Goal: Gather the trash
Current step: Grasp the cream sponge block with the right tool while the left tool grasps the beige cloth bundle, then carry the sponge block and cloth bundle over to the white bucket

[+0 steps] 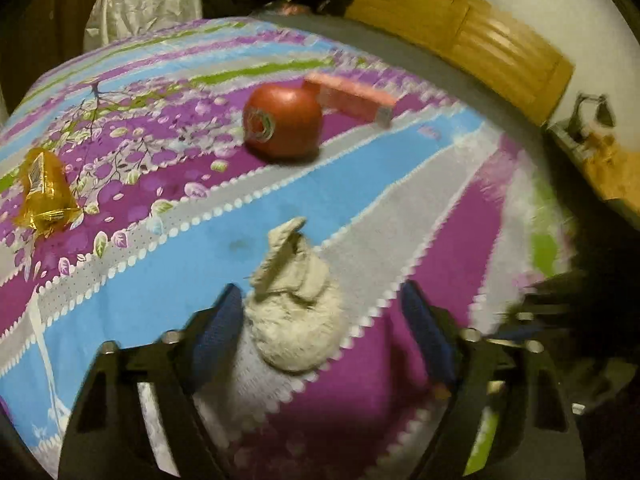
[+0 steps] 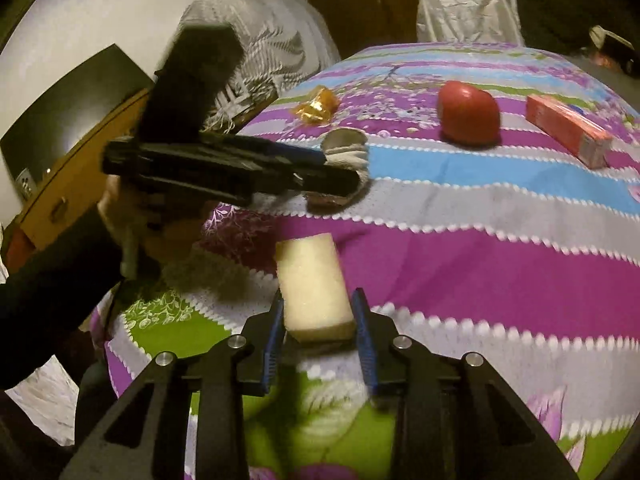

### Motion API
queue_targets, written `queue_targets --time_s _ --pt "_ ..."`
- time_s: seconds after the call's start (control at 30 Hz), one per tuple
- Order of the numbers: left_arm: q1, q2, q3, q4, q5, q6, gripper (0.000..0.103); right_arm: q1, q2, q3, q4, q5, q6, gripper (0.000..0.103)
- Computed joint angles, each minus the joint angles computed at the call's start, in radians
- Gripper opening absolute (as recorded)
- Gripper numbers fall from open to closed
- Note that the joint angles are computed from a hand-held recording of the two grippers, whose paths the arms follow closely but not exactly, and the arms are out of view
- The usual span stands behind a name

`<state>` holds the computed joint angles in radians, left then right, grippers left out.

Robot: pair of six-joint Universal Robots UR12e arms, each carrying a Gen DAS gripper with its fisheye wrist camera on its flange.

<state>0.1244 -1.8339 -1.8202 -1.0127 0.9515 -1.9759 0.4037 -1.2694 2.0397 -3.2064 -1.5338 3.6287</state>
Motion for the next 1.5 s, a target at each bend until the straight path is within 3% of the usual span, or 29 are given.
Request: queue_targets --time_s 0.03,0.07,0.13,0.3,0.4,0.5,0.6,0.63,0.67,0.77,0.87,1.0,1.03,1.1,1.13,1.17,1.27,1.37,1.5 --pt "-0.002 -0.004 -0.002 0.021 0.018 -0.030 0.045 0.004 0.001 0.000 -0.002 -0.013 0.002 0.034" --pt "0.003 -0.004 -0.006 0.037 0.013 -0.053 0.041 0.011 0.000 -0.002 0.000 -0.029 0.006 0.034" --pt "0.033 0.014 -0.014 0.011 -0.020 -0.076 0.040 0.022 -0.009 0.000 -0.001 -0.056 0.011 0.034" --pt "0.167 0.151 -0.152 0.112 -0.077 -0.108 0.040 0.069 -0.031 -0.012 0.028 -0.140 0.013 0.034" --pt "0.238 0.233 -0.268 0.308 0.021 -0.162 0.040 0.097 -0.025 -0.027 0.072 -0.192 0.014 0.034" --pt "0.281 0.261 -0.328 0.437 0.092 -0.241 0.041 0.106 -0.009 -0.037 0.093 -0.208 0.016 0.036" --pt "0.292 0.253 -0.364 0.527 0.138 -0.264 0.043 0.110 0.008 -0.042 0.087 -0.215 0.013 0.041" --pt "0.290 0.245 -0.375 0.555 0.144 -0.262 0.049 0.110 0.012 -0.042 0.078 -0.213 0.007 0.043" --pt "0.292 0.235 -0.385 0.581 0.132 -0.261 0.057 0.110 0.015 -0.041 0.067 -0.212 0.000 0.048" --pt "0.311 0.226 -0.396 0.616 0.087 -0.292 0.066 0.125 0.015 -0.039 0.048 -0.263 -0.018 0.069" --pt "0.329 0.237 -0.406 0.626 0.039 -0.312 0.080 0.119 0.012 -0.028 0.011 -0.266 -0.016 0.069" --pt "0.341 0.226 -0.407 0.606 0.018 -0.351 0.081 0.100 0.016 -0.026 -0.005 -0.220 0.001 0.064" --pt "0.340 0.222 -0.411 0.613 0.020 -0.365 0.080 0.100 0.018 -0.029 0.006 -0.208 -0.004 0.061" --pt "0.343 0.226 -0.428 0.653 0.011 -0.361 0.062 0.109 0.023 -0.037 0.042 -0.226 -0.003 0.036" --pt "0.346 0.227 -0.430 0.657 0.001 -0.361 0.047 0.112 0.025 -0.034 0.029 -0.233 0.008 0.036" --pt "0.351 0.227 -0.429 0.650 -0.013 -0.366 0.040 0.112 0.024 -0.031 0.019 -0.231 0.021 0.035" --pt "0.377 0.232 -0.412 0.597 -0.067 -0.420 0.037 0.122 0.021 -0.036 0.004 -0.239 0.036 0.033" --pt "0.397 0.260 -0.425 0.645 -0.087 -0.464 0.037 0.132 0.019 -0.057 -0.009 -0.227 0.027 0.033" --pt "0.425 0.313 -0.435 0.743 -0.050 -0.526 0.037 0.146 0.045 -0.145 0.004 -0.161 -0.016 0.033"
